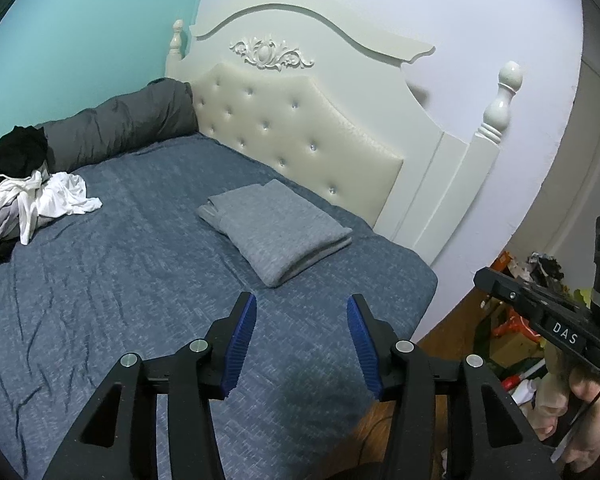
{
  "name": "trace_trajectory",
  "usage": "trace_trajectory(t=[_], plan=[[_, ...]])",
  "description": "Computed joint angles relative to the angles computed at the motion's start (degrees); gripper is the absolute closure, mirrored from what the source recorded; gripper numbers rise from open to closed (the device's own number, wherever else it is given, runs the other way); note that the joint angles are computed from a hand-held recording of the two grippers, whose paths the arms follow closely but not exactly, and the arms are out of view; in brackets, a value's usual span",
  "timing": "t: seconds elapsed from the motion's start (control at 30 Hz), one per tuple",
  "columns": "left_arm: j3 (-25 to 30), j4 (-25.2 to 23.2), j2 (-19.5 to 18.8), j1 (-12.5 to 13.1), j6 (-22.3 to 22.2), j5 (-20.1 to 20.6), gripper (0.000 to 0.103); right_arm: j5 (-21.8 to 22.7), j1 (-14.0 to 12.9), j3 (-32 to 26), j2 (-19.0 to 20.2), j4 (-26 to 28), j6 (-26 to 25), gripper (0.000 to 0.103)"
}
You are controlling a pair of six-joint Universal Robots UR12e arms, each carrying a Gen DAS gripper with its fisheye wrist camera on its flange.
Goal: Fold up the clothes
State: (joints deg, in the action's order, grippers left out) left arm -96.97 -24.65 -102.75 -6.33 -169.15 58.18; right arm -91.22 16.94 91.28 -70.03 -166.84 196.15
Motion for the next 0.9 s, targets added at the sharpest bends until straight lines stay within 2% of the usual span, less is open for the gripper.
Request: trace_trajectory(t=[0.2,0.63,0.83,0.9], plan=[[-1.2,0.7,0.9,0.2,0.7,-0.2,0.05,-1.1,0.7,0.5,-0.4,-0.7,-0.4,0.103],[-3.6,2.4,2.2,0.9,1.0,-1.0,0.037,-2.9,1.6,2.3,-0.7,-2.7,1.4,0.1],[-4.5,3.6,2.5,1.3,0.1,-1.2,0.025,-4.2,2.0,2.6,-0.6,-2.6,1.2,0.09],[-4.6,3.7,2.6,1.3,-0.3,-1.1,0.02,-4.5,2.1,2.7,-0.7,-2.6,1.4,0.083]])
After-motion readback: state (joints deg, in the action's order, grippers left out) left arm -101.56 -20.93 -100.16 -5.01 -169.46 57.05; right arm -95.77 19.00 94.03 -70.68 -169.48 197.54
